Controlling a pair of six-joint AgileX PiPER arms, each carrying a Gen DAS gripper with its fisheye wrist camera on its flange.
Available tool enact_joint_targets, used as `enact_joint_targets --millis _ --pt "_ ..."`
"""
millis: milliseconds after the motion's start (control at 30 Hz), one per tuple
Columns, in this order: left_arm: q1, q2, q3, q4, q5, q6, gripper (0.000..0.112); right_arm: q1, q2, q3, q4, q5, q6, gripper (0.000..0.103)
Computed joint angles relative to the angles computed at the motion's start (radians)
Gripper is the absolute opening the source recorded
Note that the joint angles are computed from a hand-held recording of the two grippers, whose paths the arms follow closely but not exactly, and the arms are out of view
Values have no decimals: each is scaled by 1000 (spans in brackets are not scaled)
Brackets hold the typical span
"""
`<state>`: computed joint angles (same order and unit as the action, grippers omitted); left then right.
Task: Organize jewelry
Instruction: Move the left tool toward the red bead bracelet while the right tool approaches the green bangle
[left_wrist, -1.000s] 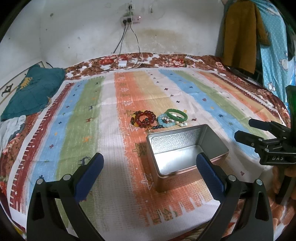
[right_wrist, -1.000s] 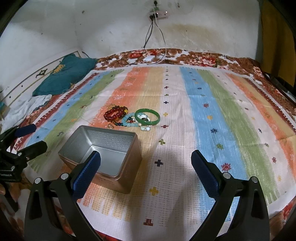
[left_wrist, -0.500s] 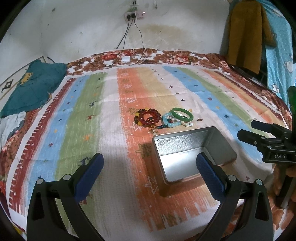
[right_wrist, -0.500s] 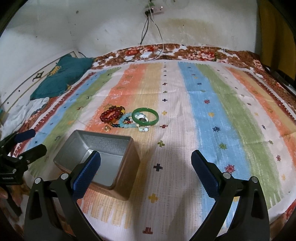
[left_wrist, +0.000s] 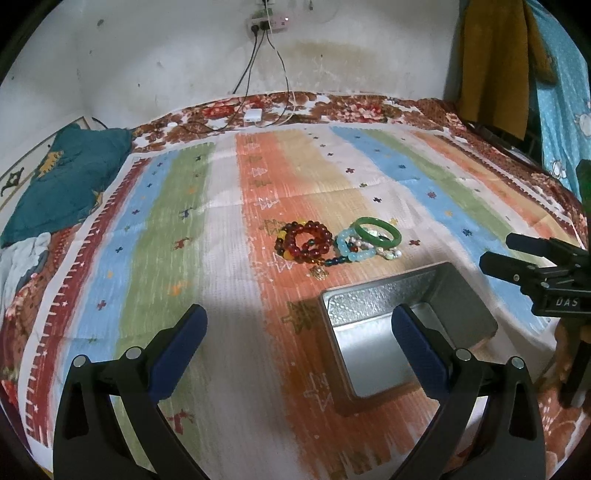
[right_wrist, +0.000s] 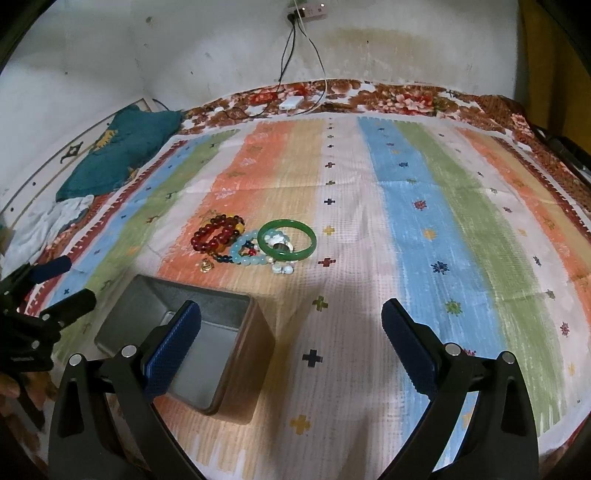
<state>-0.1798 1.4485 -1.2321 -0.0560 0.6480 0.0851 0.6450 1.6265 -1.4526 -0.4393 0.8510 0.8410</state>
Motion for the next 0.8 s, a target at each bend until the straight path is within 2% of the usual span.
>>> enact_joint_targets --millis 433,800 --pt "54 191 -207 -50 101 33 97 -99 102 -123 125 17 -115 99" --pt "70 329 -362 -74 159 41 97 -127 168 -208 152 35 -169 99"
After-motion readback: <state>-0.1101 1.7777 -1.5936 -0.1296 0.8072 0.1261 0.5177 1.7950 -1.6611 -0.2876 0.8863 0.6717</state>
